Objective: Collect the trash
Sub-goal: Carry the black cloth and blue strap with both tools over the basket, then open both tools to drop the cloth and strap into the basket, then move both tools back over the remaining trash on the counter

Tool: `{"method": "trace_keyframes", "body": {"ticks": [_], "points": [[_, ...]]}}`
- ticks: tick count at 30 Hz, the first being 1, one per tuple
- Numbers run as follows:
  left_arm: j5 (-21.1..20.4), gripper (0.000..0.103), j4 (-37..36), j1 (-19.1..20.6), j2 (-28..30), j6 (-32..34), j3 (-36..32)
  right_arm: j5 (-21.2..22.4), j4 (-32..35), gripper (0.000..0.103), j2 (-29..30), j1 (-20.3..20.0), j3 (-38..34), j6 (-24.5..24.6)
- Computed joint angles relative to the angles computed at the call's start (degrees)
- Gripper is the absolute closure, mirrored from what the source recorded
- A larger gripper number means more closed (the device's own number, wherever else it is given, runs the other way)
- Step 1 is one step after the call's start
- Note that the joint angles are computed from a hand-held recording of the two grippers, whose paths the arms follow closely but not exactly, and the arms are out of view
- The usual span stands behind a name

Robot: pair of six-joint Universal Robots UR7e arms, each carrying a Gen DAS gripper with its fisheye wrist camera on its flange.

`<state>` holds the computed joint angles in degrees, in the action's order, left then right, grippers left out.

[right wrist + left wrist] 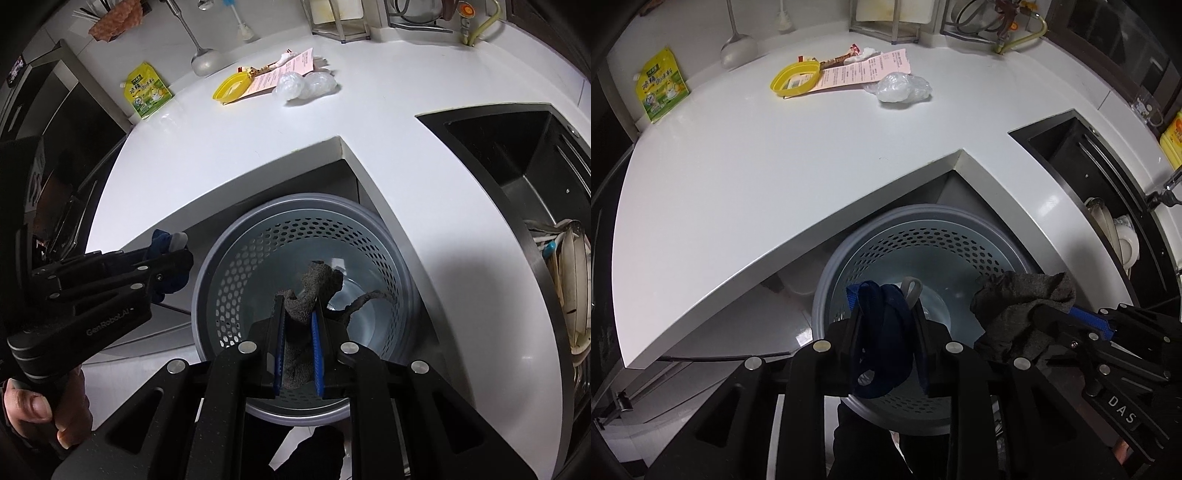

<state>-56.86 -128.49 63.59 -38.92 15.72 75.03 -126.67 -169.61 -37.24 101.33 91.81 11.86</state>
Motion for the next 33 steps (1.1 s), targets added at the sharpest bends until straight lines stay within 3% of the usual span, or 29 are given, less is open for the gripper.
{"method": "trace_keyframes", "body": {"ticks": [3,5,7,9,13,17,22,28,33], "points": [[0.0,0.072,-0.4,-0.1,-0.3,0.1,0.3,-0.1,-0.4,0.091,-0.3,0.0,0.7,0.4],[0.0,0.066,-0.3,-0.1,-0.4,-0.1,0.3,-0.6,-0.8,0.085,-0.5,0.1,1.1,0.6],[0.1,0.053,-0.5,-0.1,-0.5,-0.3,0.5,-1.3,-1.7,0.065,-0.5,0.4,1.4,0.8],[0.4,0.044,-1.5,-0.2,-0.8,-0.3,0.9,-2.0,-3.0,0.055,-0.6,0.6,1.8,0.7],[0.8,0.038,-2.2,-0.2,-1.2,-0.5,1.1,-3.1,-4.3,0.042,-0.8,0.9,2.4,1.0],[1.3,0.032,-3.3,-0.2,-1.7,-0.7,1.4,-4.0,-5.6,0.035,-0.8,1.1,2.8,1.3],[2.1,0.024,-5.5,-0.5,-2.4,-0.8,1.9,-8.9,-5.5,0.03,-0.1,2.0,2.3,2.5],[3.2,0.018,-7.9,-0.9,-3.0,-0.6,2.6,-12.4,-0.9,0.029,0.0,2.6,1.4,5.2],[4.0,0.014,-9.9,-1.1,-3.4,-0.9,3.1,-14.7,-0.8,0.029,-0.1,3.3,1.5,5.0]]}}
